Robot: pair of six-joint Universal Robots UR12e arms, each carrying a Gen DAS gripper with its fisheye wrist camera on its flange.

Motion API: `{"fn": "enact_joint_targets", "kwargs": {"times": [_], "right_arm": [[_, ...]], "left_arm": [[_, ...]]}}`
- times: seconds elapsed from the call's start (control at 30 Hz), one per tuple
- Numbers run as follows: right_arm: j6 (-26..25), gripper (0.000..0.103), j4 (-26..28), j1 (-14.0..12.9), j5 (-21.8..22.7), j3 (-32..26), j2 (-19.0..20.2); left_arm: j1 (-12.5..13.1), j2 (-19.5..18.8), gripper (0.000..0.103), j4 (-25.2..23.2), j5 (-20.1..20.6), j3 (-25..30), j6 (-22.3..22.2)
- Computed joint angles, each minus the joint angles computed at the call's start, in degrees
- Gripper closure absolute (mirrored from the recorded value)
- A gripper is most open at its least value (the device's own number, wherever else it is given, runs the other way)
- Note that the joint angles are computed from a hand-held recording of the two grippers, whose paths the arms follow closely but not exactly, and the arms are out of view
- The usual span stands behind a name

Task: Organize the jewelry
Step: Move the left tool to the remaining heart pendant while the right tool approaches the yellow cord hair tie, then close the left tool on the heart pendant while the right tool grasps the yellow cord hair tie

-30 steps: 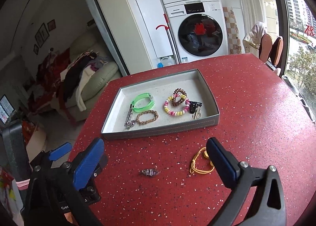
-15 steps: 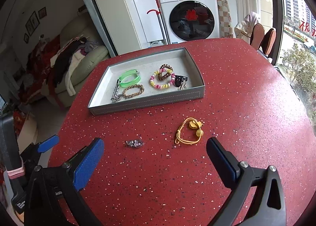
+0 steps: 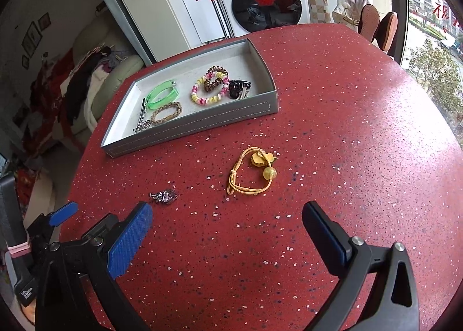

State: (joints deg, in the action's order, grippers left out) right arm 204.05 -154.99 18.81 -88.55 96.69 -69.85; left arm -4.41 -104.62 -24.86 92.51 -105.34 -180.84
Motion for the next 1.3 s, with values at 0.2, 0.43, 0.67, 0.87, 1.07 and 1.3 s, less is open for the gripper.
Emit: {"fn": "enact_joint_targets", "kwargs": {"times": [0.2,0.43,0.67,0.87,1.07,1.3], "right_arm": [[0.2,0.0,1.1,-0.8,-0.4,0.0,-0.2],[-1.6,0.0,2.6,-1.0,-1.5,-1.6,0.6],[-1.1,0.002,3.7,-1.2,-2.5,-1.8,1.1],[-3.2,0.007,5.3,-1.0,-3.1,-3.3,2.4],[-5.7,0.022,7.7,-0.8,-3.8,-5.6,4.2],[-7.8,0.027,8.7,-0.1,-5.2,-6.7,5.2]], "left_arm": [[-0.2,-0.8,0.0,-1.9,-0.6,1.3,0.1],[-0.4,-1.8,0.0,-1.3,-1.4,3.4,1.4],[-1.5,-3.0,0.0,-1.4,-2.4,4.3,4.6],[-2.6,-4.3,0.0,-0.6,-1.3,5.2,6.8],[-3.0,-4.8,0.0,0.4,-1.1,5.3,8.4],[-3.5,-5.4,0.002,-1.0,-1.7,5.8,10.0]]}}
